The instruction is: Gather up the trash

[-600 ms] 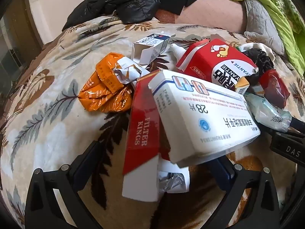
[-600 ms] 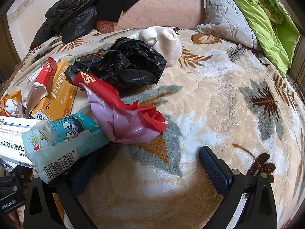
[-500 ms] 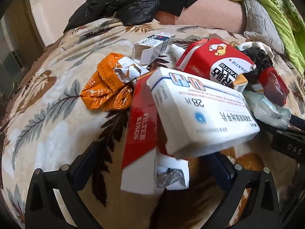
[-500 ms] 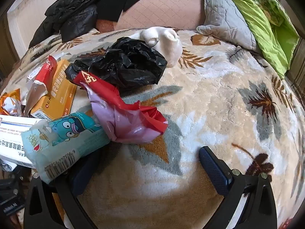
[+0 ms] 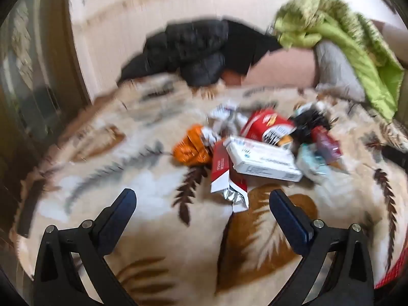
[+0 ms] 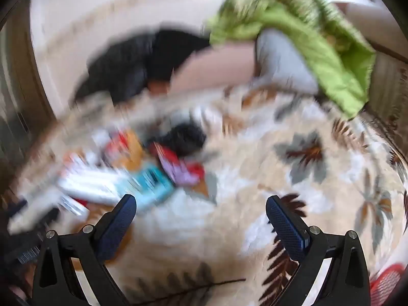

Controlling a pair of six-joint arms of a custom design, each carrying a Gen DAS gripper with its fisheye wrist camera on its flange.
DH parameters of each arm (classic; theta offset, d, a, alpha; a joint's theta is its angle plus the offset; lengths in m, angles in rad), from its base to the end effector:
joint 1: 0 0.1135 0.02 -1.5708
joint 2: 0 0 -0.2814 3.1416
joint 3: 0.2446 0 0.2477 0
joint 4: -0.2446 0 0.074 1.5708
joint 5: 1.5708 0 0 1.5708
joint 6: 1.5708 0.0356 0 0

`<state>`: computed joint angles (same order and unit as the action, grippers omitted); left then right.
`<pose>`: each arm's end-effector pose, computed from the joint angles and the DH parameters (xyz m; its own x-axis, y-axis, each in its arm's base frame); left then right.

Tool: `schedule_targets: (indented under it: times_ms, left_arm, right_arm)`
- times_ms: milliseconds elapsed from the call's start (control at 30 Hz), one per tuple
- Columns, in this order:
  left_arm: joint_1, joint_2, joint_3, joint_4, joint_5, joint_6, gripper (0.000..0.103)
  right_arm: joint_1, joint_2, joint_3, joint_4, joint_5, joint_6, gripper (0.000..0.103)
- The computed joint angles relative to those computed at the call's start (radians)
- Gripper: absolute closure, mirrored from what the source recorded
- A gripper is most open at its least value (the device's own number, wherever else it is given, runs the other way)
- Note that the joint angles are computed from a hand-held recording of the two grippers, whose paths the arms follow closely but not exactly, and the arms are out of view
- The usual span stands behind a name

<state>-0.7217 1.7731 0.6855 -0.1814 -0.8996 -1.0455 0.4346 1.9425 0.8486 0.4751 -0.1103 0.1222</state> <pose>0.2210 -0.1574 0.1124 -0.5638 -0.2206 -0.7959 -0.5017 0.8570 0.1178 0.3384 0.1614 0.1263 -0.5831 -0.1371 -0.8007 -0.4319 0.8871 0.1627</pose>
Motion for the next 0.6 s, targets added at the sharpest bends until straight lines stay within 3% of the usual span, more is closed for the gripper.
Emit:
schedule_targets:
  times_ms: [67, 100, 200, 233, 267, 367, 433, 600]
  left_arm:
    - [-0.089, -0.026, -0.001, -0.099, -0.083, -0.112, 0.000]
    - [-0.163, -0.025, 0.016, -0.223, -0.149, -0.235, 0.000]
    - [-0.303, 0.001, 0.057, -0.452, -0.231, -0.521, 0.000]
    - [-0.327, 0.016, 0.070, -0.498, -0.239, -0.572, 0.000]
    - [-0.347, 0.030, 0.074, -0.514, -0.230, -0.590, 0.000]
    - [-0.350, 0.027, 0.042, -0.419, -0.173, -0.492, 0.000]
    - [-0.366, 0.055, 0.060, -0.485, -0.171, -0.562, 0.000]
    - [-0.358, 0.020, 0.011, -0.471, -0.162, -0.632, 0.000]
  right_arm:
    - [0.001, -0.072, -0.090, 0.077, -0.013, 0.000, 0.000]
    - [0.002, -0.110, -0.135, 0.110, -0.023, -0.007, 0.000]
    - [0.052, -0.200, -0.331, 0.298, 0.072, -0.037, 0.000]
    - [0.080, -0.220, -0.407, 0.383, 0.096, -0.039, 0.000]
    - [0.088, -0.230, -0.451, 0.436, 0.098, -0.051, 0.000]
    - [0.100, -0.178, -0.553, 0.634, 0.098, -0.082, 0.000]
    - [0.111, -0.156, -0.543, 0.627, 0.123, -0.082, 0.000]
    - [0.112, -0.156, -0.498, 0.528, 0.154, -0.065, 0.000]
